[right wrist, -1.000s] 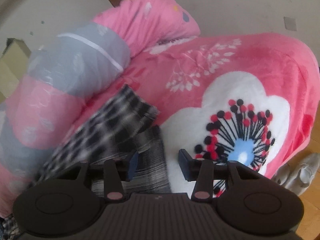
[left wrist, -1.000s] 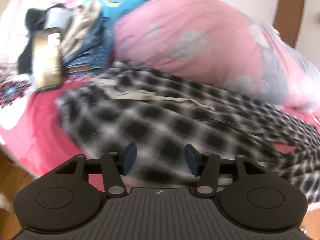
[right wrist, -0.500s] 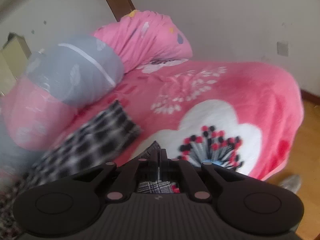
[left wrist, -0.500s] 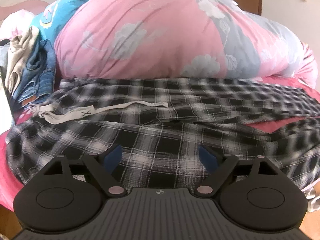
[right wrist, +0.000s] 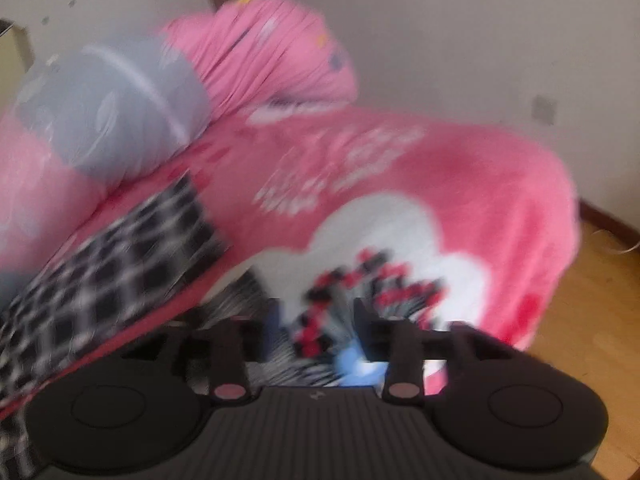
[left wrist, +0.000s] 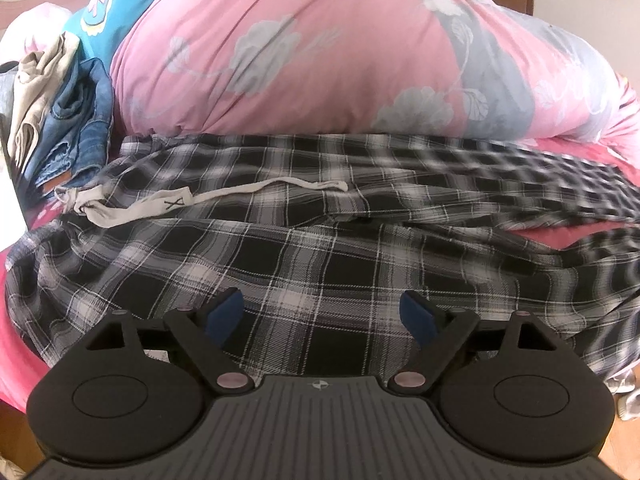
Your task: Fold clothes
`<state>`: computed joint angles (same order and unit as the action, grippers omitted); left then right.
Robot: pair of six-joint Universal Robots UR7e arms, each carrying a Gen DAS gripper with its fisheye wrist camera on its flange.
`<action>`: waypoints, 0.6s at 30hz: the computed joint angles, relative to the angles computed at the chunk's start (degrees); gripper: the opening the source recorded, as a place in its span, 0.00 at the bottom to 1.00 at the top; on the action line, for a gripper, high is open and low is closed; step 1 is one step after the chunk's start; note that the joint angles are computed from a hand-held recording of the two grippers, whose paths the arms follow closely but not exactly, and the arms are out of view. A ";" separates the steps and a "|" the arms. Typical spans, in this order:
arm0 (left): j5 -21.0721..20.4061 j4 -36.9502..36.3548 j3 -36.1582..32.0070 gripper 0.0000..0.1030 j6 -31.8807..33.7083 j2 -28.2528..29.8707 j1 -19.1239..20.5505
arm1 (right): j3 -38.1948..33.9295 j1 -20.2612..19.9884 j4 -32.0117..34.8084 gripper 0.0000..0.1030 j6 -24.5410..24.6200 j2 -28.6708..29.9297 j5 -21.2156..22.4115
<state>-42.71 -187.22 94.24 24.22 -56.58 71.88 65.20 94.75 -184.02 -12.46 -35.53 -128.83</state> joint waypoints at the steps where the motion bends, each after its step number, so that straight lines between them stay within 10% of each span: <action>1: -0.02 0.09 -0.03 0.84 -0.04 -0.03 0.10 | 0.65 0.16 -1.24 0.49 0.12 -0.76 -0.55; 4: -0.32 -0.33 0.34 0.84 -0.41 -0.38 0.40 | 2.43 0.93 -3.46 0.50 3.05 -3.05 0.23; 8: -0.40 -1.12 1.43 0.84 -1.38 -0.97 0.65 | -0.62 4.61 2.26 0.50 -5.15 -0.56 8.64; 18: -2.46 -6.31 3.41 0.89 2.87 -0.69 1.68 | -35.57 13.83 54.08 0.36 -25.72 23.32 29.18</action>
